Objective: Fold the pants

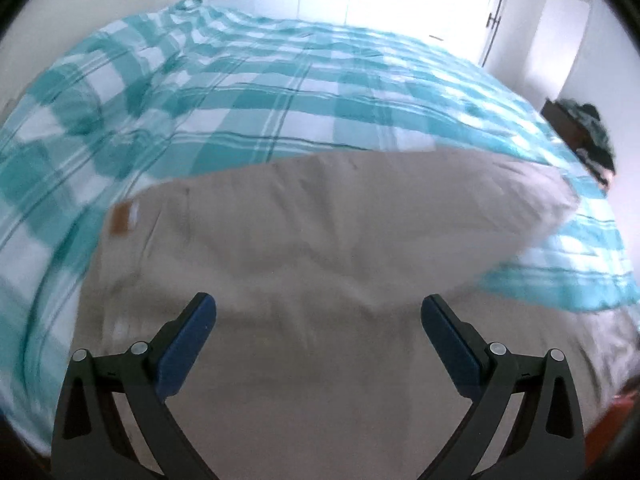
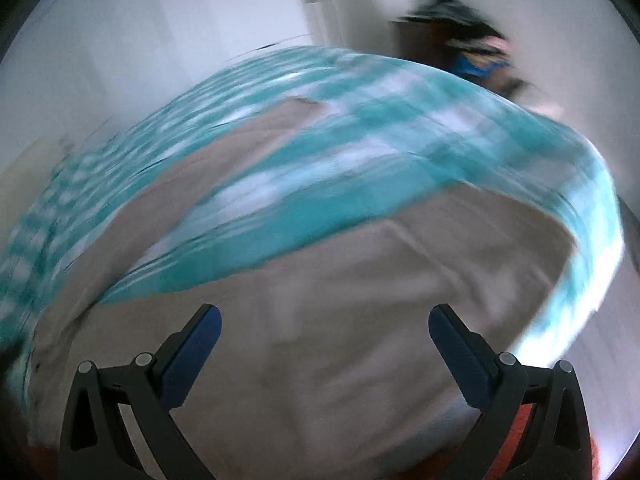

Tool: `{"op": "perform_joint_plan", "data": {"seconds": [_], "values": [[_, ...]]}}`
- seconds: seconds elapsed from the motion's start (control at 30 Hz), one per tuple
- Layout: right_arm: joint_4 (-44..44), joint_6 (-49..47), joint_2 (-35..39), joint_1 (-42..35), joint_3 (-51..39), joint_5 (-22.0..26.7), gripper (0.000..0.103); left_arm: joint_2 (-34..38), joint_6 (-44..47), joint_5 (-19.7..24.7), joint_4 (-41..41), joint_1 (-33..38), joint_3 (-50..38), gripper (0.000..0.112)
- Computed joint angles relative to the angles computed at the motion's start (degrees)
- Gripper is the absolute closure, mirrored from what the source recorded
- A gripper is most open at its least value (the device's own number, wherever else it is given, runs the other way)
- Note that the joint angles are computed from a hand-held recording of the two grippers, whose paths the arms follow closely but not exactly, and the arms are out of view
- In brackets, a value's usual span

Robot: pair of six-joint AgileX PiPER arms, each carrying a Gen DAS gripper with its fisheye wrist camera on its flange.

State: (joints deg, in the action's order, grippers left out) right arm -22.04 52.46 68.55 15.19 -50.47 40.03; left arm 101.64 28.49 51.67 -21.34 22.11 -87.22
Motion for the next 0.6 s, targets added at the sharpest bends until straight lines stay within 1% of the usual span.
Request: {"op": "perform_joint_plan", "data": {"seconds": [0.03,0.1,0.13,0.17,0.2,0.23,0.3,0.33,0.37,0.4,0.47,0.5,0.57,0.6], "values": [[2.07,-2.87,0.96,0.66,-2.04,-0.22,0.001,4.33,-3.65,-2.19,4.17,-1.35,-2.37,0.010],[8.32,-11.66,4.49,1.03,-8.08,-0.97,0.001,9.17,-7.48,-2.51,8.97,-1.74,-3.35,0.010],[12.53,-17.39,7.26,0.58,-12.08,-1.24,0.001,12.21,-6.53,-2.44,9.10,-0.89,-3.01,0.010],[15.90,-21.87,9.44,-0.11,-15.05,-1.39,0.001,12.95,-3.29,-4.66,6.93,0.16,-0.46,0.010],[20.23,-27.55,12.44,-1.35,-18.84,-1.60,0.001,11.40,1.80,-8.01,2.48,1.35,3.04,0.010],[24.92,-33.28,16.19,-3.12,-23.16,-1.79,0.001,9.88,4.60,-10.54,0.10,1.84,5.81,0.010],[35.56,-44.06,23.56,-7.45,-30.69,-0.80,0.001,9.52,4.27,-11.90,1.21,1.34,6.70,0.010],[40.34,-48.31,28.57,-9.87,-35.92,1.57,0.001,9.38,4.30,-12.77,1.27,1.20,7.28,0.010],[43.70,-50.64,34.30,-12.52,-41.19,2.65,0.001,8.93,4.69,-13.81,0.93,1.14,8.28,0.010],[45.40,-50.89,39.75,-14.66,-46.91,4.90,0.001,8.46,4.96,-15.01,0.60,0.93,9.28,0.010],[45.16,-48.10,49.02,-17.90,-57.33,8.92,0.001,7.65,6.29,-17.89,-0.77,0.69,11.43,0.010],[45.66,-46.44,54.70,-19.88,-63.06,9.36,0.002,7.42,7.02,-19.39,-1.45,0.58,12.46,0.010],[45.65,-42.35,64.04,-22.54,-74.52,11.89,0.012,7.19,6.37,-20.74,-0.77,-0.02,13.15,0.010],[45.89,-39.43,68.48,-23.78,-80.25,11.94,0.023,7.05,6.04,-21.30,-0.28,-0.26,13.56,0.010]]}}
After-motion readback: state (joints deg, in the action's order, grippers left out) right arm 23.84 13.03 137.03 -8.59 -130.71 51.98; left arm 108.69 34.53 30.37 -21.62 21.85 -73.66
